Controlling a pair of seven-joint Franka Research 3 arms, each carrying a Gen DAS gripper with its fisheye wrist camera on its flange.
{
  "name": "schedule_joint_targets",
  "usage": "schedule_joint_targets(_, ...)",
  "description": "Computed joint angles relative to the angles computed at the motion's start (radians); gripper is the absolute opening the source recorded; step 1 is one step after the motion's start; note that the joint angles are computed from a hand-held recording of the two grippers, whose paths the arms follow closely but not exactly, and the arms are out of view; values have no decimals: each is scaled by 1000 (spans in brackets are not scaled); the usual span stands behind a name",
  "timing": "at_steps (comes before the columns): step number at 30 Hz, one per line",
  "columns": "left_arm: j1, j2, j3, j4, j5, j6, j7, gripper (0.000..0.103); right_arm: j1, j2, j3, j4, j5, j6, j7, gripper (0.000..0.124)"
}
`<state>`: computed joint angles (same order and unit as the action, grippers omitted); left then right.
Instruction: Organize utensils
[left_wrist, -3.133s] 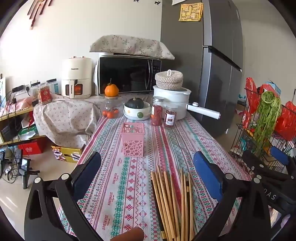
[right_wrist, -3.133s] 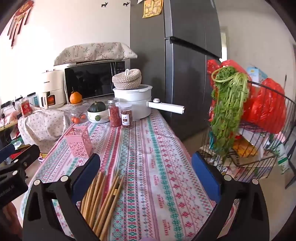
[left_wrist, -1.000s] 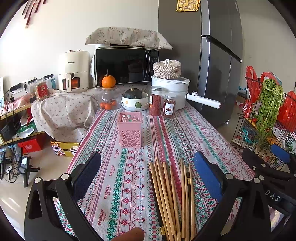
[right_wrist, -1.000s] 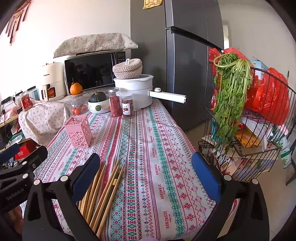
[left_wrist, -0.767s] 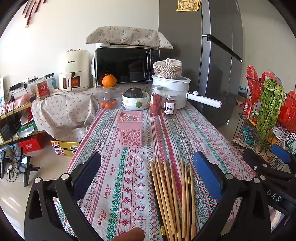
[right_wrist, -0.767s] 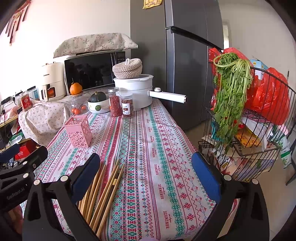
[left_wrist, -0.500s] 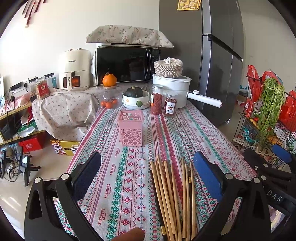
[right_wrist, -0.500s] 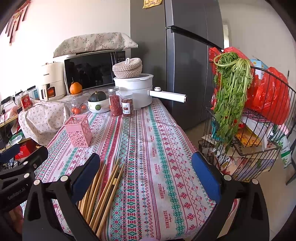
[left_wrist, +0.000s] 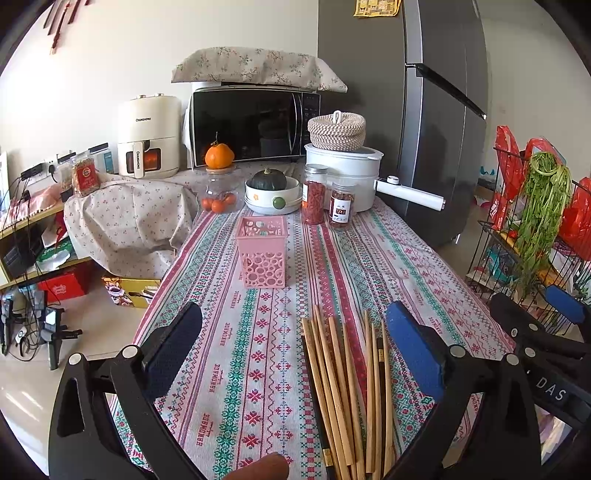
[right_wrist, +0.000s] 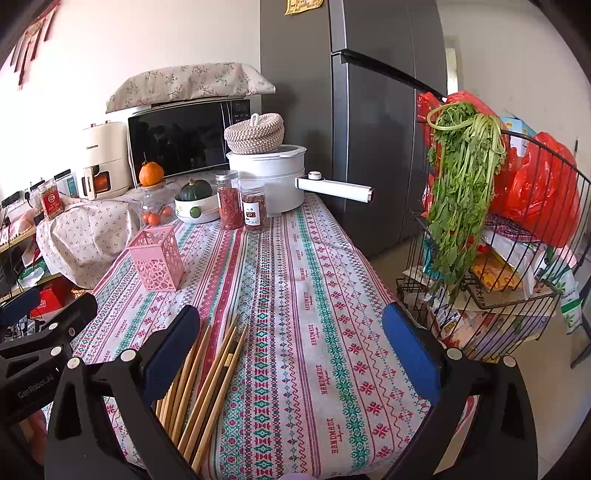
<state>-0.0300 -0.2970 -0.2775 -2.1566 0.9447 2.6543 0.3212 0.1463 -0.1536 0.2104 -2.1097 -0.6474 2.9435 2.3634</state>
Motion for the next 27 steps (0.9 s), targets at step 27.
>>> schedule_joint_targets(27, -26, 472, 136, 546, -932, -566, 558, 69, 85, 507, -129, 716, 1077, -799, -576, 96)
